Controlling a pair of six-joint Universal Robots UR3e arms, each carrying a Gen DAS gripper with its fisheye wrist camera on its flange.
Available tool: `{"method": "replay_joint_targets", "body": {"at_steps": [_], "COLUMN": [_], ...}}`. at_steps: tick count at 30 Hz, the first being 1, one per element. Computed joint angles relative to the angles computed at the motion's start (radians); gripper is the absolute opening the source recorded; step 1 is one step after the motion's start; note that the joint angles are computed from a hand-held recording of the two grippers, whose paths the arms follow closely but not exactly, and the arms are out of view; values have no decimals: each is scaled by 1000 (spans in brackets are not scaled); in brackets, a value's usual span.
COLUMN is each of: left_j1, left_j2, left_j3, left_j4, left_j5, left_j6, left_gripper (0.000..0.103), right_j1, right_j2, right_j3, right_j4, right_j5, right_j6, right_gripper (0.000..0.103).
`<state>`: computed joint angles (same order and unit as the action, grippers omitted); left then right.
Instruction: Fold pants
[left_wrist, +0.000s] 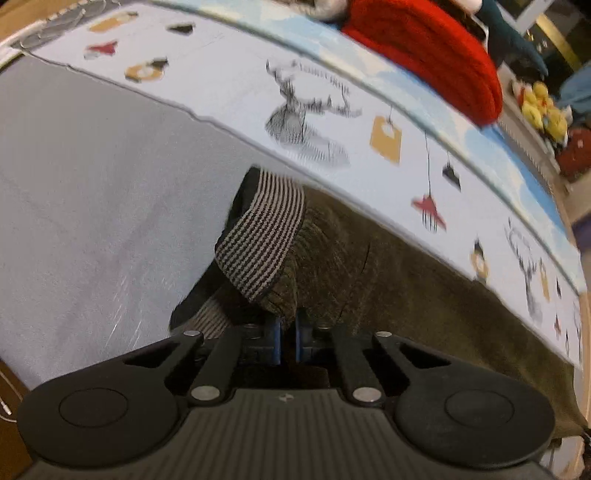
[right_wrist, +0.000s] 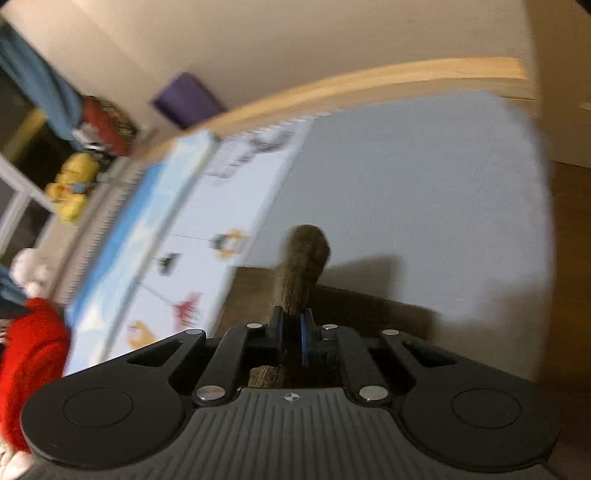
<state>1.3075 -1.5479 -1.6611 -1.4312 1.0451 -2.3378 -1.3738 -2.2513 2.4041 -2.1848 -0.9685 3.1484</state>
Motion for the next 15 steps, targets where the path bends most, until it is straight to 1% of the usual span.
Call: {"method": "replay_joint_targets", "body": {"at_steps": [3, 4, 5, 6, 7, 8, 9, 10, 12, 13, 15], "left_j1": [2, 11, 24, 41, 56, 67, 73, 76, 62, 53, 36], "left_j2": [-60, -78, -97, -112, -126, -143, -158, -169, -181, -179, -188], "left_j3": [59, 81, 106, 127, 146, 167, 184, 191, 190, 175, 168], "left_j4": [-69, -99, -134, -165, -189, -212, -228, -229, -179, -132, -69], "left_j5": [60, 60, 48, 25, 4, -13, -25, -35, -29, -22, -16], "left_j6": [31, 37, 40, 39, 30, 14, -4, -30, -92, -132, -188], "left_gripper": [7, 9, 9, 13, 22, 29, 41, 46, 48, 48, 47], "right_j1": [28, 26, 18, 16, 27, 43, 59, 79, 114, 134, 141], "right_j2": [181, 200, 199, 195, 194, 196, 203, 211, 244, 252, 255], "right_j3": [-61, -59, -51, -42, -36, -33, -31, -24, -30, -30, -26], "right_j4": [89, 88, 81, 57, 26, -3, -29, -60, -108, -130, -153], "right_j5": [-98, -109, -107, -101, -108, -117, -126, -138, -164, -180, -189], "right_j6": [-50, -53, -59, -60, -54, -49, -48, -41, -26, -14, -25], "right_gripper": [11, 15, 15, 15, 15, 18, 21, 22, 22, 22, 14]}}
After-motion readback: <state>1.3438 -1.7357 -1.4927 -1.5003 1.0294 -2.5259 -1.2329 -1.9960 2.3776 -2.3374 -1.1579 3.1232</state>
